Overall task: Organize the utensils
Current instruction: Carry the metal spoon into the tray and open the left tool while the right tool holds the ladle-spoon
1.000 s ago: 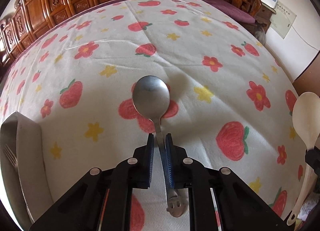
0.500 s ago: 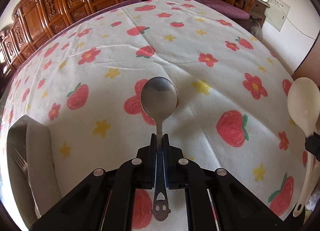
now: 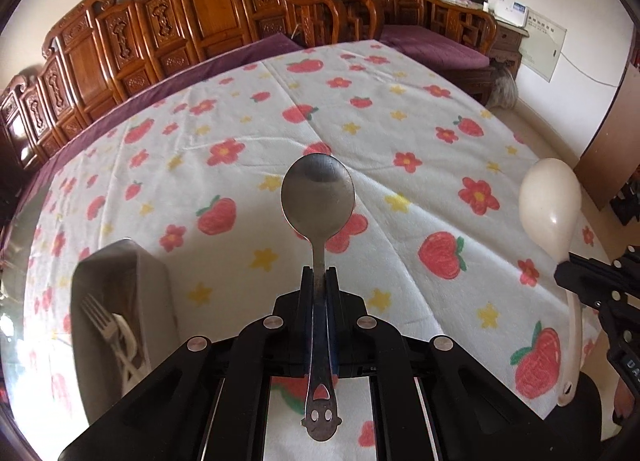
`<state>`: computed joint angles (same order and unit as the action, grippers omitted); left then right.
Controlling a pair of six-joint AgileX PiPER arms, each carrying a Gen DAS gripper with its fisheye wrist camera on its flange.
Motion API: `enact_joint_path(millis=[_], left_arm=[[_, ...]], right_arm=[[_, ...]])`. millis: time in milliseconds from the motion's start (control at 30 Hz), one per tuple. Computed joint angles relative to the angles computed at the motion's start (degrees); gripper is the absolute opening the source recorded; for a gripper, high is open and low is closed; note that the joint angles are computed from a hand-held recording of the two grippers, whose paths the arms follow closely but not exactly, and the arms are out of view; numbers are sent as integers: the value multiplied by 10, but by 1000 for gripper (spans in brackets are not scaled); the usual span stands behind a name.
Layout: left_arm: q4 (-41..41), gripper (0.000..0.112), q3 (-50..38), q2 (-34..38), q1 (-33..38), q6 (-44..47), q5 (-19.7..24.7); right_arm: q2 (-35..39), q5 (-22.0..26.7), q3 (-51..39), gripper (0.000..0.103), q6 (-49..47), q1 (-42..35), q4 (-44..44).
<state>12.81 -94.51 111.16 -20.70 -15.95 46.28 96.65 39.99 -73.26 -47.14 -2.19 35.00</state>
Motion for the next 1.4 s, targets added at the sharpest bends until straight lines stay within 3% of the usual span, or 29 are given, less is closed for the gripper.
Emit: enact_joint_path(millis=[367,767,1167,1400], left_arm=[[-16,5,78,-110,42,30,-20],[-50,5,121,-177,108,77,-22],[-123,5,163,-146,226,163,-60],[-122,5,172,-99,262,170,-82]], right_arm=[[-32,5,-22,5,67,57,-54],[-44,18,-58,5,149,136,-114],[-8,19,-96,5,195,199,-144],[23,20,-117,5,215,216,-156]])
